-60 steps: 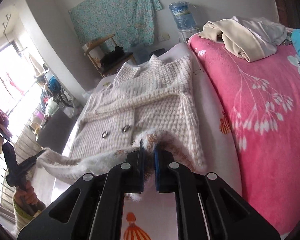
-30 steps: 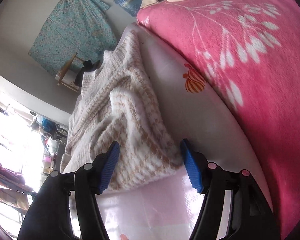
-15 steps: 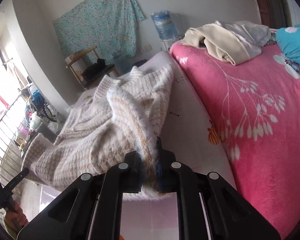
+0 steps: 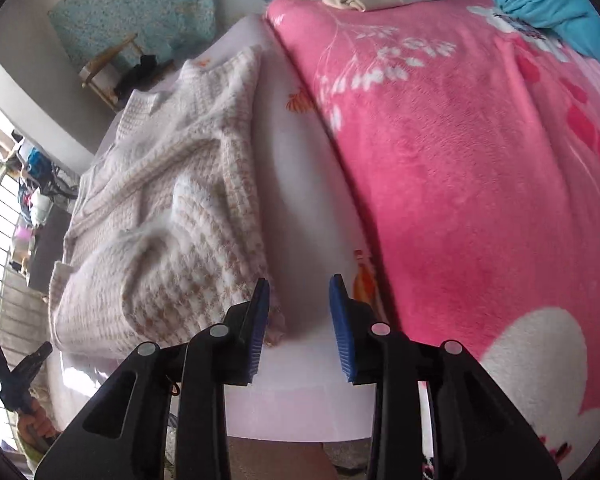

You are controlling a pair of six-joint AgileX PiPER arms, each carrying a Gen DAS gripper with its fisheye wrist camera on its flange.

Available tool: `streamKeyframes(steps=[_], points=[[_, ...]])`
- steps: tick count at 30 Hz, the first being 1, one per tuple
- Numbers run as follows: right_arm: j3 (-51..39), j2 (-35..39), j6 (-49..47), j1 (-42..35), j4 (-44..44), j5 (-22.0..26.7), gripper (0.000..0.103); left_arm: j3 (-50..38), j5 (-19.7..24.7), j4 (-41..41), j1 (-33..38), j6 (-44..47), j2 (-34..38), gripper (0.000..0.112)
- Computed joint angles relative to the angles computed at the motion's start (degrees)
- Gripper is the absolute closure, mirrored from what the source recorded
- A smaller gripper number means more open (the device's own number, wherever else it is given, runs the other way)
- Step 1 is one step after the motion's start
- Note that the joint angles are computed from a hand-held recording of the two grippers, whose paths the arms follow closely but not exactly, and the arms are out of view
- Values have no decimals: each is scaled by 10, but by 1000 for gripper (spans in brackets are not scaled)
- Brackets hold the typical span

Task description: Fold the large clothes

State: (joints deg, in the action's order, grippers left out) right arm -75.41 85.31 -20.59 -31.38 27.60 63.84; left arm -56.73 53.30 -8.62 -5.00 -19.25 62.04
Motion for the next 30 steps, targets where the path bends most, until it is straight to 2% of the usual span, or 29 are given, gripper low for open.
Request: streamKeyframes(steps=[2,4,7,9,10,13,15,18,20,23,25,27,29,30], points=[[4,-29,-14,1,18,-12,66,-11,-17,24,-20,-12,-19,100],[-6,-38,-25,42,29,-31,60,-31,-46,-3,-44,21,-11,99],[-60,12,-34,142,31,-36,58,-81,-87,-73,-112,83,64,91],[-92,45,-5,217,-17,-47,58,-112,-91,-70,-170,93,123,91],[-89,50,-1,246,-39,-54,58,-119,-93,-40,-203,77,146,91],[-84,81,47,306,-135,-34,59,-132,-44,56,-267,12,209,91],[-76,85,53,301,-130,-11,59,-110,-51,32,-259,26,196,91],[-108,80,58,293,-124,22,59,-114,-45,-7,-229,63,181,92],[-132,79,48,281,-96,19,59,-118,-66,-22,-213,78,174,90],[-179,114,48,269,-68,17,57,-147,-67,0,-203,57,200,82],[-207,147,67,270,-78,16,57,-170,-56,6,-199,44,233,81],[-234,184,74,267,-71,38,57,-173,-60,11,-200,37,250,81],[-238,203,92,279,-81,45,64,-170,-66,34,-211,20,249,82],[-231,201,97,285,-95,39,77,-166,-68,52,-219,7,246,85]])
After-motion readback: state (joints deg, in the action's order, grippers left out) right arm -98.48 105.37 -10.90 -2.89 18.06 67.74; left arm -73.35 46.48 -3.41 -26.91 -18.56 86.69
